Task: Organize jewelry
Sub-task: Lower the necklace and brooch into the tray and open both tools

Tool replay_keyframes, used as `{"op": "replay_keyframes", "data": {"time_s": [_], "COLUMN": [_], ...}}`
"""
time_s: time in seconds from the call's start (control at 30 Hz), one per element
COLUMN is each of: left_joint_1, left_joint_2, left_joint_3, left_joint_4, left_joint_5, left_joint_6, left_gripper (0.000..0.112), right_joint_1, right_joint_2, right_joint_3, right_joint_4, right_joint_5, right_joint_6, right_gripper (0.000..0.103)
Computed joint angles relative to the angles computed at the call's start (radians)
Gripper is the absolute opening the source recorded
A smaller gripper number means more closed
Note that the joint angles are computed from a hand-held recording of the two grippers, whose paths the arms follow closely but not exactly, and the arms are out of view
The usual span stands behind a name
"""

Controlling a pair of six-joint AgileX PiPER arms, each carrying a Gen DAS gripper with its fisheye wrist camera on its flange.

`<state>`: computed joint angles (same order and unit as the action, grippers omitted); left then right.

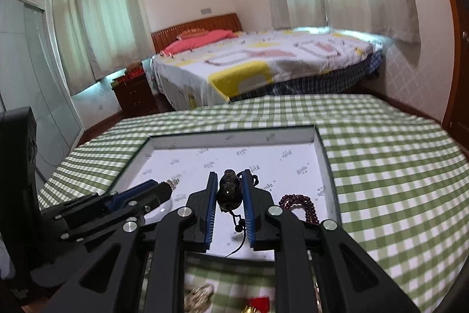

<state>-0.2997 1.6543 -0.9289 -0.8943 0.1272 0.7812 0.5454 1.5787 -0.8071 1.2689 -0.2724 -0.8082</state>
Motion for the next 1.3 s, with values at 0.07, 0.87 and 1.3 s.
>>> {"op": "replay_keyframes", "data": {"time_s": [0.07, 0.87, 1.3], "left_joint_1": [0.007, 0.014, 0.041], "left_joint_2": [0.071, 0.202, 0.014], "left_joint_3": [-0.043, -0.161, -0.021], "left_joint_4": [-0.009, 0.375, 0.252], "left_joint_5": [0.020, 0.085, 0.052], "left_joint_6": [0.004, -0.382, -0.245], "left_gripper": [0.014, 0.047, 0.061], "right_joint_1": [-0.042, -0.125, -0.041], "right_joint_2": [0.052, 0.178, 0.010], "right_joint_3": [-0.029, -0.095, 0.003], "right_joint_4": [-0.071, 0.277, 0.358], "right_joint_5": [0.055, 0.174, 0.040], "right_joint_6": [0.068, -0.303, -0.356], "right_gripper": [0.018, 0.025, 0.036]}}
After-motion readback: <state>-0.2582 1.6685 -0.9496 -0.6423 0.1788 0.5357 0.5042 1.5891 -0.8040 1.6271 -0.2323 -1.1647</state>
